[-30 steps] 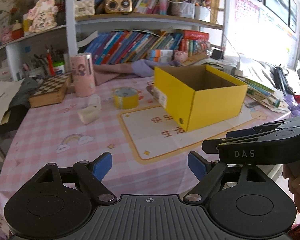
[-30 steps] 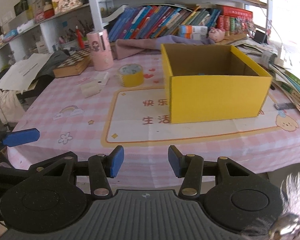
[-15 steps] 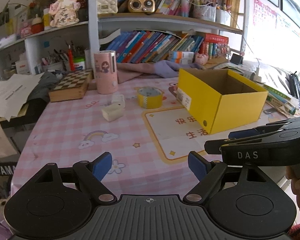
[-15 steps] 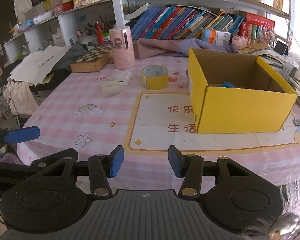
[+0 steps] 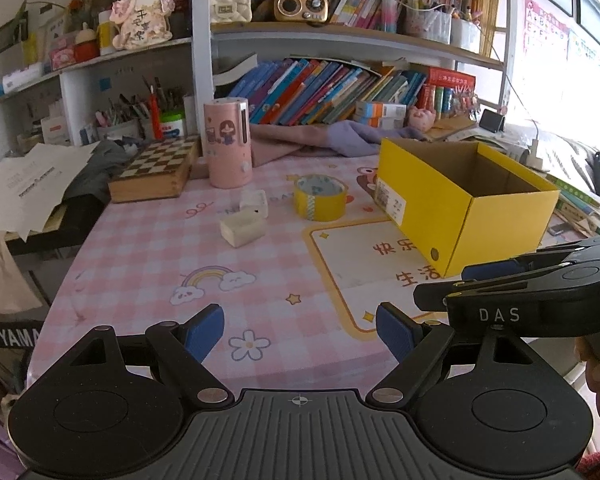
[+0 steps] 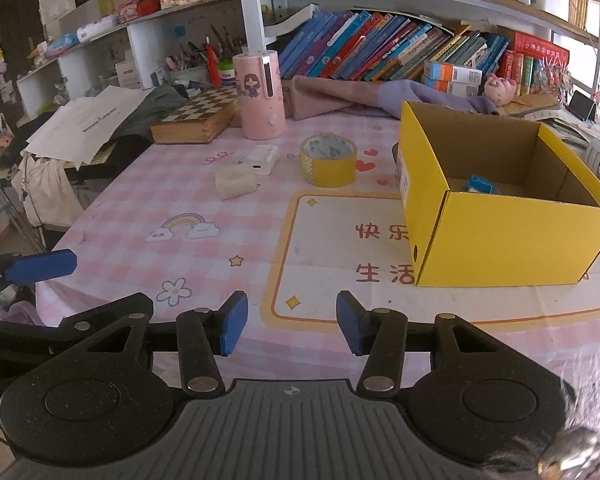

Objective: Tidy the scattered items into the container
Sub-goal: 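Move both tools toward the beige block and yellow tape roll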

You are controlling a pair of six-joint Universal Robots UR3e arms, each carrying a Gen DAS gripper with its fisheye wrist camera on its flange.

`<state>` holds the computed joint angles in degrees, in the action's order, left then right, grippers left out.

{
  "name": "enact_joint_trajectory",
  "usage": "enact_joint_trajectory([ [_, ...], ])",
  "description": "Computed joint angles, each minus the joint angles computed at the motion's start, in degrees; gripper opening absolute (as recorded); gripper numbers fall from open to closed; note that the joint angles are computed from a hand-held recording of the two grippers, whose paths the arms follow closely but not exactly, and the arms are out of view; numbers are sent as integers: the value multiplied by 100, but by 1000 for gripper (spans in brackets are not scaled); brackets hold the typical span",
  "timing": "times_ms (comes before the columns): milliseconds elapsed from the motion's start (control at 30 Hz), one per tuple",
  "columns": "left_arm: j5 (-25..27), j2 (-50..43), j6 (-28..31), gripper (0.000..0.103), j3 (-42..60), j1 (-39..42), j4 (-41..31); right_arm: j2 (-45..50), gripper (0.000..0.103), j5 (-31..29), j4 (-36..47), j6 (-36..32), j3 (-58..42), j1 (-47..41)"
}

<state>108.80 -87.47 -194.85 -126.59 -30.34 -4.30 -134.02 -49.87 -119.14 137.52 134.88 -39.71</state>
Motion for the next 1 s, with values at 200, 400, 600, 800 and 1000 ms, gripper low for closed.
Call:
enact_joint_trajectory([
  [200, -116, -202, 32, 85, 111, 212, 23, 931, 47, -270, -1101, 469, -65, 507],
  [400, -252, -479, 101, 85, 359, 487, 0, 2000, 47, -549, -2084, 899, -356, 1020],
  [600, -425, -929, 216, 85, 829, 778, -31, 3192, 47, -804, -2820, 1284, -1030, 1494],
  [800, -523, -1439, 270, 85, 1407, 1007, -223, 4265, 47, -1020, -3120, 1506, -1857, 1852],
  [1000, -490, -1953, 311, 85, 2010, 1173, -455, 5189, 51, -1211, -3162, 1692, -2747, 2133],
])
